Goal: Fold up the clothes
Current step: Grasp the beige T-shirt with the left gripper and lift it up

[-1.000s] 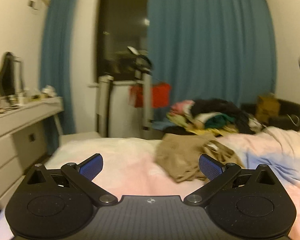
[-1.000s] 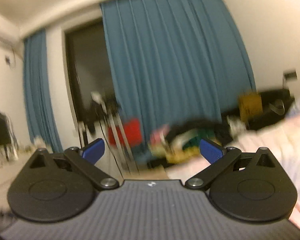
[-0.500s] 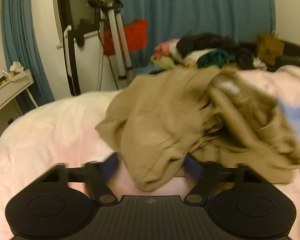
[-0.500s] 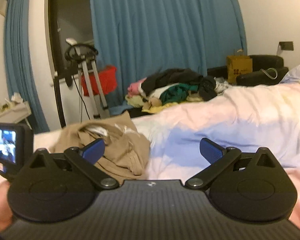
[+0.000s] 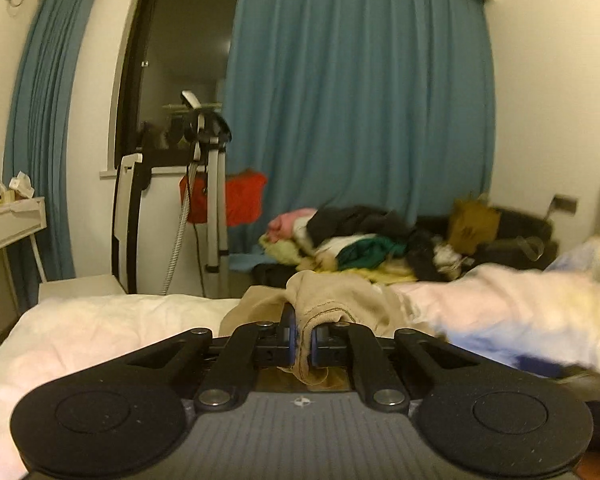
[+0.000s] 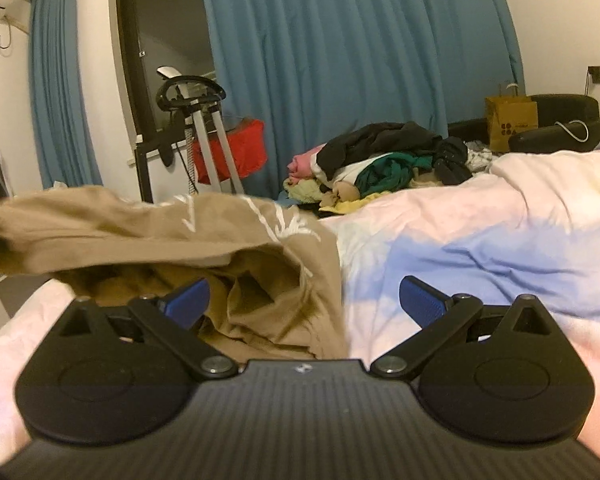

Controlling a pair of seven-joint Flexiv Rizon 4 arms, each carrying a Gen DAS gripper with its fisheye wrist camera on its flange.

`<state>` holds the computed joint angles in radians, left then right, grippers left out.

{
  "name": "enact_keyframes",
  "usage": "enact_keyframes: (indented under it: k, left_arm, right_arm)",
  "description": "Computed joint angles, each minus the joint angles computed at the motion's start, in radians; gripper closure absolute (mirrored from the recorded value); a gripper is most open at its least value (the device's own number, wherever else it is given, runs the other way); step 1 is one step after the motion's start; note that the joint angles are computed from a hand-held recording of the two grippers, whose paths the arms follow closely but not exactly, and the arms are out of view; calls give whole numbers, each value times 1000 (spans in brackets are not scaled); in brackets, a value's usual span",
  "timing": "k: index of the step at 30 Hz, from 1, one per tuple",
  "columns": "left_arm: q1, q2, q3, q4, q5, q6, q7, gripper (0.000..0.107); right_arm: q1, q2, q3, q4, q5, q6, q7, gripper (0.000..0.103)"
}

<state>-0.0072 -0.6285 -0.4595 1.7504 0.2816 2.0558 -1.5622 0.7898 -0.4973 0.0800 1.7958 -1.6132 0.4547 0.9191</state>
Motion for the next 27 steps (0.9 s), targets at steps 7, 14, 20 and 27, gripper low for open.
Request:
enact_keyframes:
  k: [7, 14, 20, 27]
  left_arm:
    - [247, 186, -142, 256, 208, 138, -265, 100]
    - [361, 273, -123, 353, 307, 201, -519, 102]
    - [502, 273, -216, 299, 431, 20, -737, 102]
    - [756, 112, -573, 269, 378, -337, -588, 101]
  right_arm:
    - [50, -16, 23, -38, 107, -15, -90, 0]
    - [50, 2, 61, -31, 317, 13, -142, 0]
    - [84, 52, 48, 15, 396, -7, -42, 0]
    - [194, 54, 39, -21, 145, -422, -129, 0]
